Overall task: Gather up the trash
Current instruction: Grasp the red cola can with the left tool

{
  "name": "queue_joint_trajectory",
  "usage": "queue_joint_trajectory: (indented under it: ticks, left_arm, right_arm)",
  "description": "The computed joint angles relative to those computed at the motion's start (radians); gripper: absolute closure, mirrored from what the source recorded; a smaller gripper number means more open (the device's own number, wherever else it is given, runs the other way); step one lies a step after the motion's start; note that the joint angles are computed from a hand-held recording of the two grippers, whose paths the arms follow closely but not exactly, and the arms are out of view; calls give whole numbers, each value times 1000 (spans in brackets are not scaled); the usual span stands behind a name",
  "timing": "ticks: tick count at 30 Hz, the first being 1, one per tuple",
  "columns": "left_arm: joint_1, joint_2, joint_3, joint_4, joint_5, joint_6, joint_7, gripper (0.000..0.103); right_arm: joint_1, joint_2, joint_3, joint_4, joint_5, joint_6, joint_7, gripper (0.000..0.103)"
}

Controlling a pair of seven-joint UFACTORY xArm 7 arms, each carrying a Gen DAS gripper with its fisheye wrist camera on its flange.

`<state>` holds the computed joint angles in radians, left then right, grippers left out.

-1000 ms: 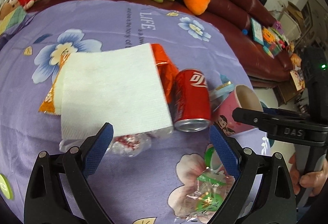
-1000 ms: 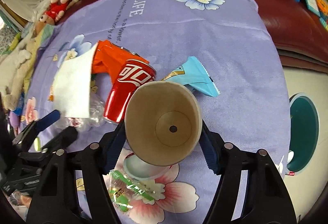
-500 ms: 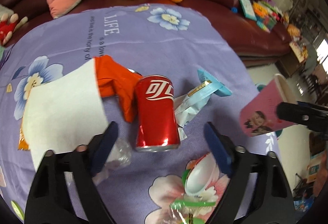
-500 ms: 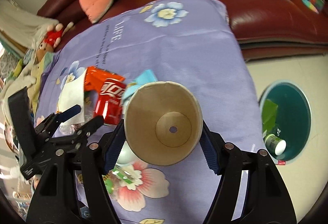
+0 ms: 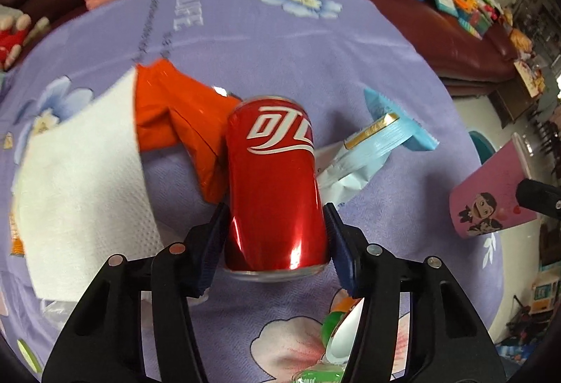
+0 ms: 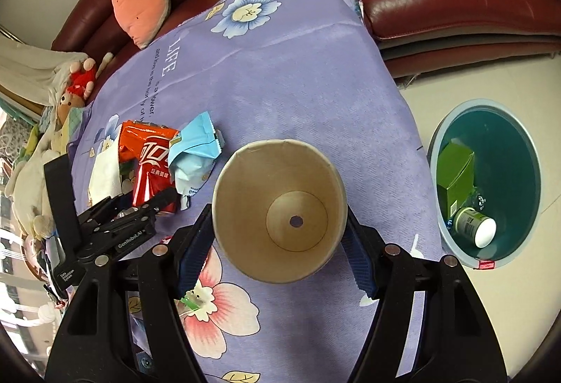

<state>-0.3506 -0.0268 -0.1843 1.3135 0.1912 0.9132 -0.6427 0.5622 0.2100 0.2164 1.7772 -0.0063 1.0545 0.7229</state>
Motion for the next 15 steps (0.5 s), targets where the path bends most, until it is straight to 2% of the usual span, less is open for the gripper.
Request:
queue_joint_trajectory:
  ticks: [6, 15]
  left_arm:
    - [11, -77, -8, -21, 34, 0, -79, 48]
    - [15, -141, -47, 2, 59, 29, -118, 48]
  right_arm:
    - [-16, -39, 2, -54, 20, -34, -12, 37]
    - [-34, -102, 11, -124, 45, -80, -23, 37]
